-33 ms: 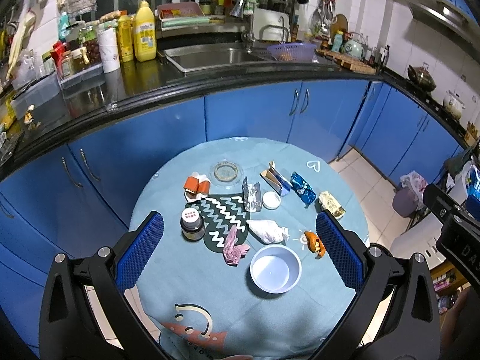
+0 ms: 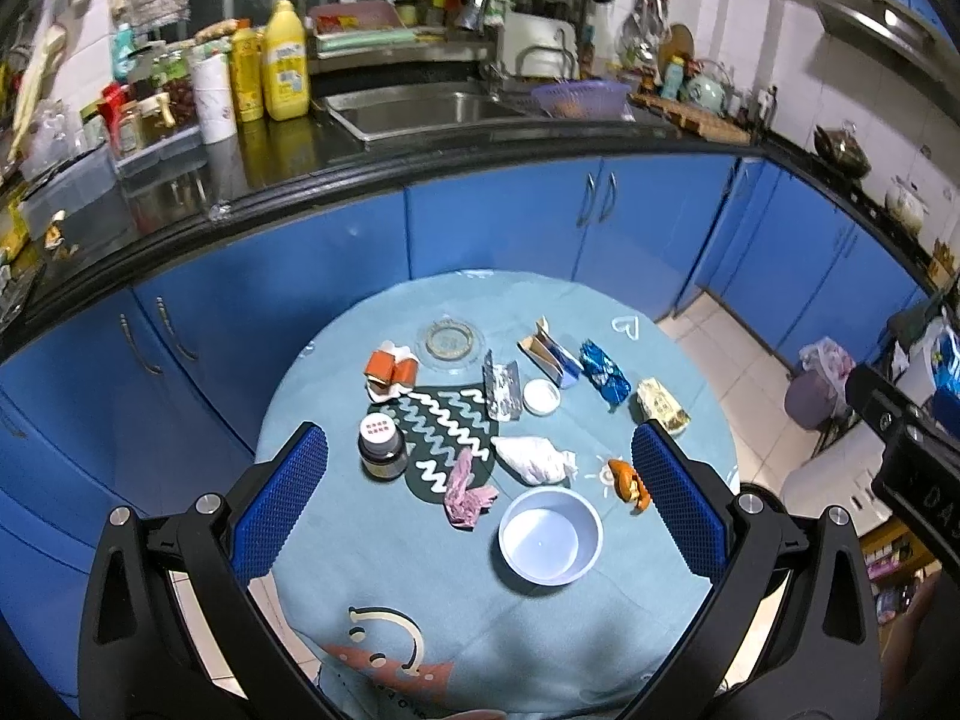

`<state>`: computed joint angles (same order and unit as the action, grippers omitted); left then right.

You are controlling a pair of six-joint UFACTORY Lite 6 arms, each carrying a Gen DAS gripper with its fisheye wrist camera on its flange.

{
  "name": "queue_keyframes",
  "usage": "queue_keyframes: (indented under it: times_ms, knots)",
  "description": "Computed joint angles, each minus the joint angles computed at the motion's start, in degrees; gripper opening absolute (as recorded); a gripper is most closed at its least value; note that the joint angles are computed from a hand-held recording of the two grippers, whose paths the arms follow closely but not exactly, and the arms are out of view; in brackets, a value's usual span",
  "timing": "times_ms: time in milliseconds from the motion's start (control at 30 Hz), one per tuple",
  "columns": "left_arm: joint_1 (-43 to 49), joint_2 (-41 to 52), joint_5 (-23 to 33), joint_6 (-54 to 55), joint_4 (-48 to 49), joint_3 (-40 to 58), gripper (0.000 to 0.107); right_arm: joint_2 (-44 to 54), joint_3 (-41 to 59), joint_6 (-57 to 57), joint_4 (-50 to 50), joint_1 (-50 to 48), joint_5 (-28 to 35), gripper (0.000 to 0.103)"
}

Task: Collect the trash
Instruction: 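Reach the right tool to the orange peel and close on it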

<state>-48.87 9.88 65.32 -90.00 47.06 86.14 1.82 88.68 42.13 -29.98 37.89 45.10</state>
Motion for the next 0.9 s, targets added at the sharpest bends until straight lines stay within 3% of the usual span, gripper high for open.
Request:
queue_keyframes:
  times_ms: [233, 433, 633, 733, 900]
  knots:
    - [0.7, 6.3, -4.4, 5.0, -2.3, -0.3, 0.100, 6.7, 0.1, 1.4, -0.6, -4.1, -1.8, 0.096]
    - [-0.2, 14.1, -7.4, 9.4, -6.2, 0.1, 0.100, 12.4, -1.3, -4.5, 7.4, -9.4, -6.5, 0.096]
    - [1.5, 18.0, -14.5, 14.7, -16.3, -3.5, 0.100, 19.3, -0.7, -13.8, 16.5, -11.5, -7.6, 0.096]
    - [3.2, 17.5, -20.8, 19.2, -23.4, -7.7, 0.100, 22.7, -0.1, -17.8, 20.6, -12.3, -7.7, 0.096]
    - [7.0, 19.0, -22.8, 27.0, -29.3, -5.2, 0.100, 27.0, 2.6, -21.0, 24.0, -13.0, -6.6, 0.096]
